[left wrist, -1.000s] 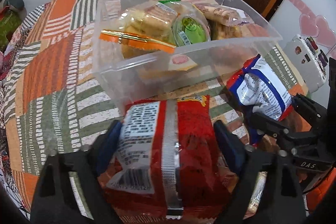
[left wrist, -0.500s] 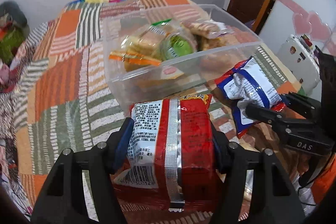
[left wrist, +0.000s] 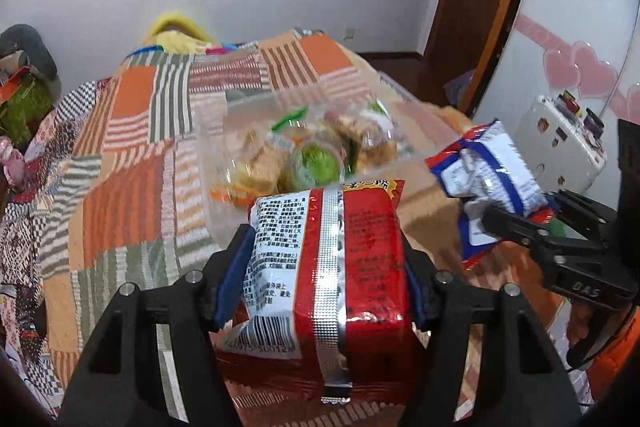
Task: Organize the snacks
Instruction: 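Carry the red bag and blue-white bag onto the clear box and open both tools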
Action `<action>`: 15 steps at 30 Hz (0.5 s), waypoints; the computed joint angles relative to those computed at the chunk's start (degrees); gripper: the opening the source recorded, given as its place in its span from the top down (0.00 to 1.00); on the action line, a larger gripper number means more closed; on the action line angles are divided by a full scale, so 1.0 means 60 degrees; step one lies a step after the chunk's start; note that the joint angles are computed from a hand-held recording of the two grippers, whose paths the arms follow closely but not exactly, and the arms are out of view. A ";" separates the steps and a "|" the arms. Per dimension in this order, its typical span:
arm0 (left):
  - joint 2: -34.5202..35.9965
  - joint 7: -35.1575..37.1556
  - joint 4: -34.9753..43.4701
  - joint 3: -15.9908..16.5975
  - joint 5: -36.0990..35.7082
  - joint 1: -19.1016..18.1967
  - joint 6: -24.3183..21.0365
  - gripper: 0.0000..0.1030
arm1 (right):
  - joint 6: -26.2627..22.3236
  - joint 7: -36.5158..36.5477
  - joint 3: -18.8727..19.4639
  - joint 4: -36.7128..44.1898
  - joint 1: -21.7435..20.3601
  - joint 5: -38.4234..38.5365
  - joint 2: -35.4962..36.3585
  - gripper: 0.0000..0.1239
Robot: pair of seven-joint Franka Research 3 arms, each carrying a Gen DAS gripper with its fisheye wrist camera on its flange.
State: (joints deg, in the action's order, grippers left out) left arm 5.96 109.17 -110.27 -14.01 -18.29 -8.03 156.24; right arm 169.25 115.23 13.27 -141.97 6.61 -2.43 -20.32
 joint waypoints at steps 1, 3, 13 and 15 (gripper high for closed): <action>0.0065 -0.0090 0.0115 0.0022 0.0113 -0.0016 0.0055 0.37 | 0.0076 0.0036 0.0015 0.0028 -0.0077 -0.0057 -0.0056 0.60; 0.0213 -0.0222 0.0363 0.0031 0.0268 -0.0007 0.0168 0.37 | 0.0201 0.0123 0.0126 0.0114 -0.0264 -0.0201 -0.0057 0.60; 0.1354 -0.1758 0.1921 0.0138 0.2051 0.0046 0.0466 0.37 | 0.0814 0.0834 0.0669 0.1086 -0.1288 -0.1276 0.0908 0.60; 0.1633 -0.2139 0.2265 0.0200 0.2499 0.0031 0.0466 0.37 | 0.0849 0.0968 0.0579 0.1257 -0.1247 -0.1408 0.1125 0.60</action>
State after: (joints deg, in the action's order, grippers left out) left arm 15.75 96.34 -96.68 -12.81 -3.30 -7.84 159.04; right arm 174.34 121.04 16.74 -134.43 -0.87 -10.88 -13.57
